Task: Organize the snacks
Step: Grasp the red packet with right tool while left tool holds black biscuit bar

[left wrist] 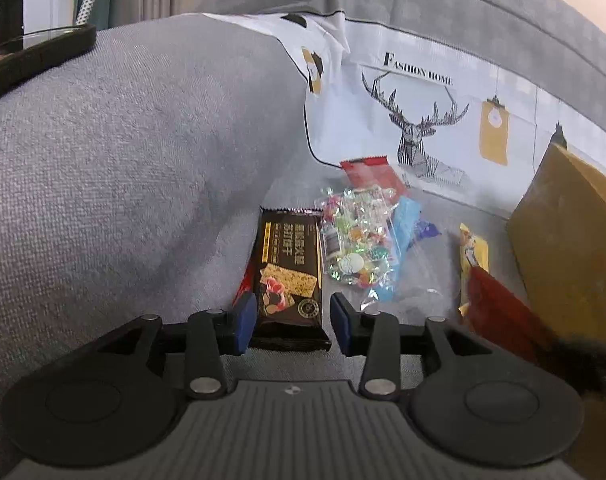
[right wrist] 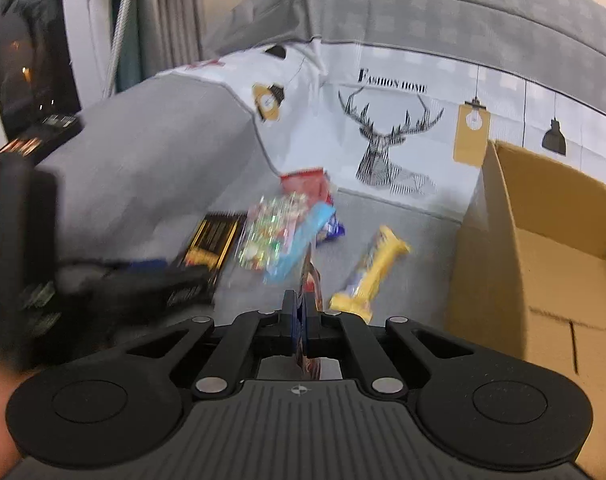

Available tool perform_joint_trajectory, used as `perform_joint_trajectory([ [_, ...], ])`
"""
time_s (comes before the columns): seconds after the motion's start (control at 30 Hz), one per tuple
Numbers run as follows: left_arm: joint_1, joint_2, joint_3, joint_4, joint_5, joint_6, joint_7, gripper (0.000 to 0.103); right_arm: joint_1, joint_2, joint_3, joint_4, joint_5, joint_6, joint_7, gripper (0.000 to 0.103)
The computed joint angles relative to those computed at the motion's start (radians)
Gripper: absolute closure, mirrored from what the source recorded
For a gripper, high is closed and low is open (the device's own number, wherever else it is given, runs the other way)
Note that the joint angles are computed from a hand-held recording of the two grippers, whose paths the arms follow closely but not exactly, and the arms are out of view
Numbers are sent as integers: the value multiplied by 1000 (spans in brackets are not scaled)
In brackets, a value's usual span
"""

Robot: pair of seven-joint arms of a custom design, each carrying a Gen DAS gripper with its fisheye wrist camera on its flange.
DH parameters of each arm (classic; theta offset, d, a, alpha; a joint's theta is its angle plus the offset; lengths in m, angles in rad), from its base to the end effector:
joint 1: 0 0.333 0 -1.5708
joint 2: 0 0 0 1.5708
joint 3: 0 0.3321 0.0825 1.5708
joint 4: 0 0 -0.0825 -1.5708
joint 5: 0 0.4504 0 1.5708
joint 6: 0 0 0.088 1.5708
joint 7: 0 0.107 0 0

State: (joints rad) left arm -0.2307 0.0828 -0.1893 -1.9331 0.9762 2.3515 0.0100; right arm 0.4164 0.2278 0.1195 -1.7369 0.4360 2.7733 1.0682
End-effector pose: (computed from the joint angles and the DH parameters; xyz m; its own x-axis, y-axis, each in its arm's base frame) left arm 0.6199 -0.2612 0.4720 0.4980 -0.8656 0.0528 -0.5626 -0.3688 -0.7399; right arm 0.6488 0.3551 0.5278 0.6496 -0.7580 -0.0584 -0.5261 -0.3928 -0.7543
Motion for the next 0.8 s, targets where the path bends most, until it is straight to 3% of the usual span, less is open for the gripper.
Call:
perform_joint_trajectory([
  [0.13,-15,46,-4,48,-5,-52,57,38,-11,-81,-3,-100,3,-37,-10,100],
  [0.33,-49,137,12,147,0,-172,127,32,9,-62,-22,-118,-109,-25,113,92],
  [0.4,-58,154,20,163,7,-190,130,31,18,-38,-32,-104,-152,-31,153,85],
  [0.5,-65,160,30,165,23,-189,115,31,29,-6,-48,-81,-209,-45,212,83],
  [0.53,-67,158,32,163,27,-186,110,32,32,2,-51,-75,-223,-46,224,83],
  [0.63,-69,151,32,154,28,-195,113,59,34,13,-52,-68,-238,-40,234,83],
  [0.7,-62,126,32,127,17,-168,93,60,35,12,-52,-72,-247,-21,230,93],
  [0.8,-57,94,25,95,22,-147,70,60,28,0,-44,-84,-234,4,201,94],
])
